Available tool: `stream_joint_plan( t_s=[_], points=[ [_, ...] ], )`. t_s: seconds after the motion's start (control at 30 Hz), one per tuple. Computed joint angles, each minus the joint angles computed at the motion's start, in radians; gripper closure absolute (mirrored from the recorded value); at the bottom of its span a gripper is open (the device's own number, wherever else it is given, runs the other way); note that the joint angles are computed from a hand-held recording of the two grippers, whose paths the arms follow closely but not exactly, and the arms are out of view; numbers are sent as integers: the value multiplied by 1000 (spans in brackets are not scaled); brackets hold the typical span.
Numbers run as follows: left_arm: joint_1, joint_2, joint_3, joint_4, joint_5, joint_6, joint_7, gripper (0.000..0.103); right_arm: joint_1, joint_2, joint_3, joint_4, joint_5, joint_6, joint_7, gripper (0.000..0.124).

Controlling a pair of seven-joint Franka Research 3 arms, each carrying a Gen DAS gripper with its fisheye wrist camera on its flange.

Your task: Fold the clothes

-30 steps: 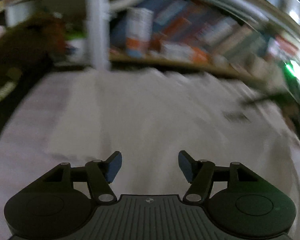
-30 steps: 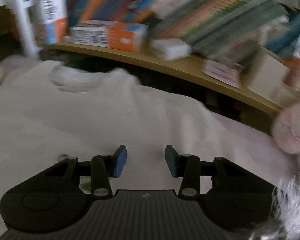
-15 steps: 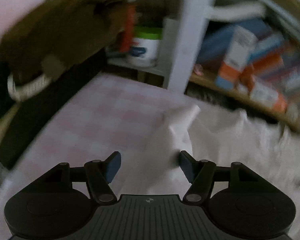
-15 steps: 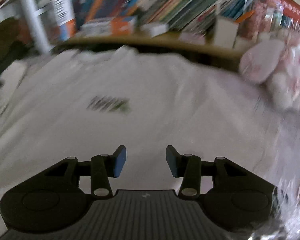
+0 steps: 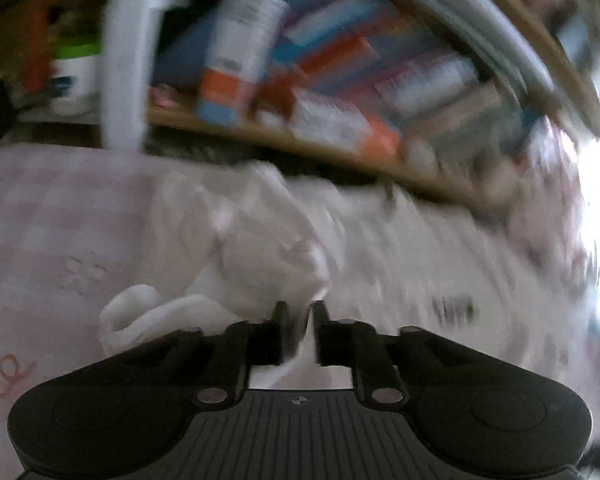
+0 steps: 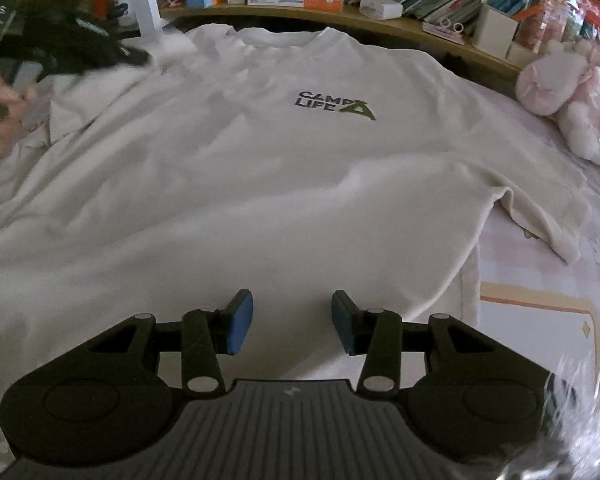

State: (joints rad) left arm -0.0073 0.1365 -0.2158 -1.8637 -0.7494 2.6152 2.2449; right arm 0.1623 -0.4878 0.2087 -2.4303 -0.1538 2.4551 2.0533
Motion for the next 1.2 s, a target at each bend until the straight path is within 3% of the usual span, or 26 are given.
stream_joint_plan(
  t_s=[0.07,0.17,0.2,0.27,0.33,0.5,0.63,0.67,0.7,0.77,0.87,0.93,1.03,1.13,1.2],
  points=[
    [9,-49,-5,-54,-58,5,93,78,0,5,-6,3,4,0,-5,81],
    [17,-116,30,-110,-264,4,269,77,0,-5,-11,-10,12,13,-7,79],
    [11,-111,45,-104,-261,26,264,72,-1,-11,-9,-18,9,22,-5,79],
    [7,-97,65,-88,-228,71,231,67,-6,-18,-1,-31,4,37,1,76],
    [6,-31,79,-24,-67,71,101,67,-11,-20,6,-38,-2,50,7,74],
    [25,109,28,131,90,39,10,67,-15,-26,7,-49,-4,65,7,73],
    [8,212,7,257,260,-58,-96,66,-16,-33,5,-58,-1,73,1,73],
    [7,212,-1,248,285,-34,-99,66,-17,-34,7,-60,-1,75,2,73],
    [7,210,-9,237,309,-7,-101,69,-18,-36,8,-62,-1,78,3,73],
    [48,196,-48,221,276,-9,-73,102,-21,-40,10,-68,-1,84,4,73],
    [115,143,-99,167,136,39,29,102,-22,-42,10,-71,1,89,1,72],
    [150,91,-98,134,5,107,69,102,-20,-43,5,-72,6,90,-11,72],
    [162,58,-30,135,-74,226,-7,102,-25,-41,9,-70,7,88,-10,70],
    [151,84,86,149,114,288,-308,102,-30,-42,12,-71,3,90,-3,69],
    [138,112,145,167,269,268,-443,102,-30,-44,10,-75,3,92,-5,68]
  ],
)
